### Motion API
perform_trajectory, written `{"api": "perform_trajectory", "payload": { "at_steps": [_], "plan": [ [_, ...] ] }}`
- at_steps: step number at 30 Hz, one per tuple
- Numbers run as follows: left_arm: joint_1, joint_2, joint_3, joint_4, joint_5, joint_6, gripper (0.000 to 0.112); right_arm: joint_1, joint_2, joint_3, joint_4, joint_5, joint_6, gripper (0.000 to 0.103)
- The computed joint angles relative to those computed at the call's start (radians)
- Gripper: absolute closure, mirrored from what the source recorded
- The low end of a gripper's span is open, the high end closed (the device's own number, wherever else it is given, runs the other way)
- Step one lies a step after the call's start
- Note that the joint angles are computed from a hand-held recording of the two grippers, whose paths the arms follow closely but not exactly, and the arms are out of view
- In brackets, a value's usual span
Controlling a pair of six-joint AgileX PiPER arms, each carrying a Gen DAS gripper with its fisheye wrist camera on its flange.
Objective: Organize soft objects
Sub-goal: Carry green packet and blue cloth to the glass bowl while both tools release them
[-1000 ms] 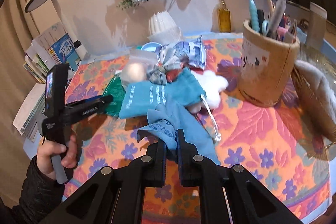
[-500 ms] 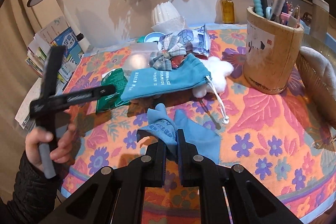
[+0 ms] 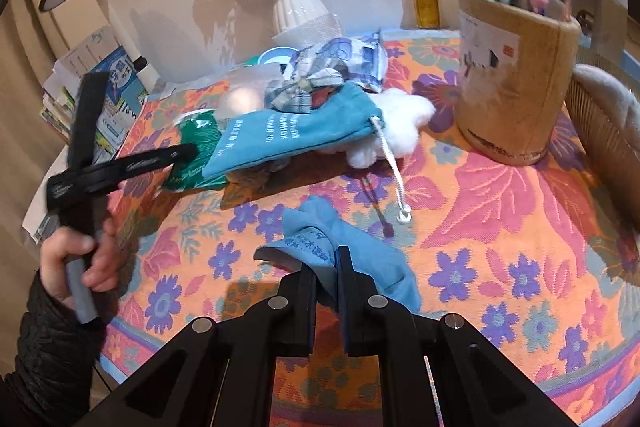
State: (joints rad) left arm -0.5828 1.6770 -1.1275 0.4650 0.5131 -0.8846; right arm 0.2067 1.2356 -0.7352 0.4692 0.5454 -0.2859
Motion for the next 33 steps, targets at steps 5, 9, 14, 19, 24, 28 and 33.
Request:
{"api": "perform_trajectory", "payload": {
  "at_steps": [5, 9, 14, 19, 24, 28, 33],
  "plan": [
    [-0.047, -0.165, 0.166, 0.050, -0.042, -0.084, 0.103, 0.080, 0.009, -0.018, -0.107, -0.027, 0.117, 0.095],
    [-0.087, -0.246, 0.221, 0.080, -0.020, -0.103, 0.103, 0.157, 0.031, -0.026, -0.267, -0.042, 0.275, 0.091],
    [-0.134, -0.270, 0.257, 0.122, -0.018, -0.151, 0.103, 0.152, 0.026, 0.009, -0.264, -0.028, 0.246, 0.045],
    [-0.181, -0.229, 0.241, 0.135, -0.037, -0.189, 0.103, 0.159, -0.033, 0.046, -0.350, -0.031, 0.311, 0.031],
    [-0.250, -0.192, 0.190, 0.179, -0.002, -0.230, 0.103, 0.113, 0.006, 0.034, -0.429, -0.091, 0.409, 0.023],
    [-0.293, -0.175, 0.148, 0.197, 0.032, -0.245, 0.103, 0.083, 0.087, -0.006, -0.345, -0.085, 0.314, 0.050],
    [-0.337, -0.190, 0.109, 0.199, 0.065, -0.251, 0.103, 0.138, 0.044, 0.005, -0.386, -0.071, 0.327, 0.087]
  ]
}}
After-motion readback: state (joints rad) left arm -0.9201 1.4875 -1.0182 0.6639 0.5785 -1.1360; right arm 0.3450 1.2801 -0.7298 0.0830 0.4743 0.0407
